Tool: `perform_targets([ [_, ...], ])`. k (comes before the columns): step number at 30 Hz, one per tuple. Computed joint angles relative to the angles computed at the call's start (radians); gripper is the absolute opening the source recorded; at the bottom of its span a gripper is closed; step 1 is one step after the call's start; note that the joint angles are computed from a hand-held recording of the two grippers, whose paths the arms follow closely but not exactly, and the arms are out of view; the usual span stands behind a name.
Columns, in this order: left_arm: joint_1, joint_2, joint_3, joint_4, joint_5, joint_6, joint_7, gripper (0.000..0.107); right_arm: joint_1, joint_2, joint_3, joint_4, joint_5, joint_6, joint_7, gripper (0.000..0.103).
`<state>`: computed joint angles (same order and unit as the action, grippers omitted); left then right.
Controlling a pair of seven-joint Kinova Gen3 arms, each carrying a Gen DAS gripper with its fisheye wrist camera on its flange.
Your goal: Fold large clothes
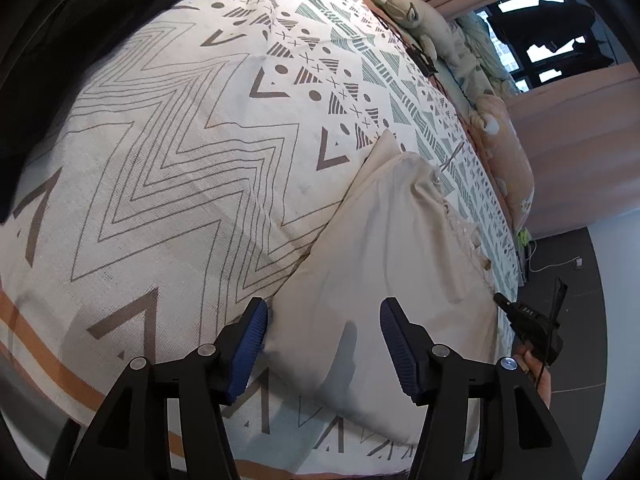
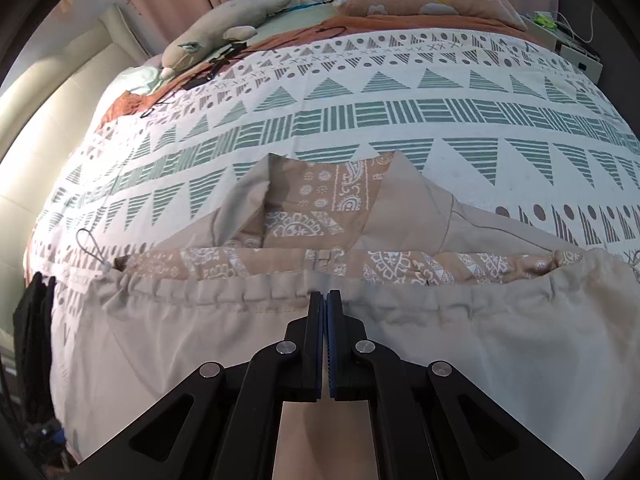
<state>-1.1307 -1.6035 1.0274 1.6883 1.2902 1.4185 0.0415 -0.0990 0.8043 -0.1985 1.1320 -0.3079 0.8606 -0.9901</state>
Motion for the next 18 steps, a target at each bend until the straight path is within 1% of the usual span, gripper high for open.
perform_targets([
  [2,0.007,-0.003,0.007,0.009,0.021,-0.001,0.019,0.06,-0.02,0.025,0.017,-0.026,0.012,0.011,-0.025,0.001],
  [4,0.01,-0.005,0.015,0.018,0.048,-0.009,0.027,0.06,-0.034,0.04,0.026,-0.027,0.027,0.002,-0.038,0.001],
  [8,0.01,-0.028,0.035,0.039,0.116,-0.05,0.04,0.06,-0.049,0.078,0.034,-0.056,0.049,0.019,-0.067,0.001],
  [11,0.002,-0.047,0.032,0.031,0.112,-0.062,0.074,0.06,-0.048,0.09,0.03,-0.066,0.057,0.027,-0.071,0.001],
  [15,-0.028,-0.045,0.046,0.054,0.147,-0.085,0.035,0.06,-0.047,0.109,0.034,-0.105,0.055,0.07,-0.1,0.001],
  [18,-0.028,-0.056,0.042,0.084,0.166,-0.114,0.017,0.06,-0.055,0.111,0.04,-0.105,0.063,0.066,-0.115,0.001],
])
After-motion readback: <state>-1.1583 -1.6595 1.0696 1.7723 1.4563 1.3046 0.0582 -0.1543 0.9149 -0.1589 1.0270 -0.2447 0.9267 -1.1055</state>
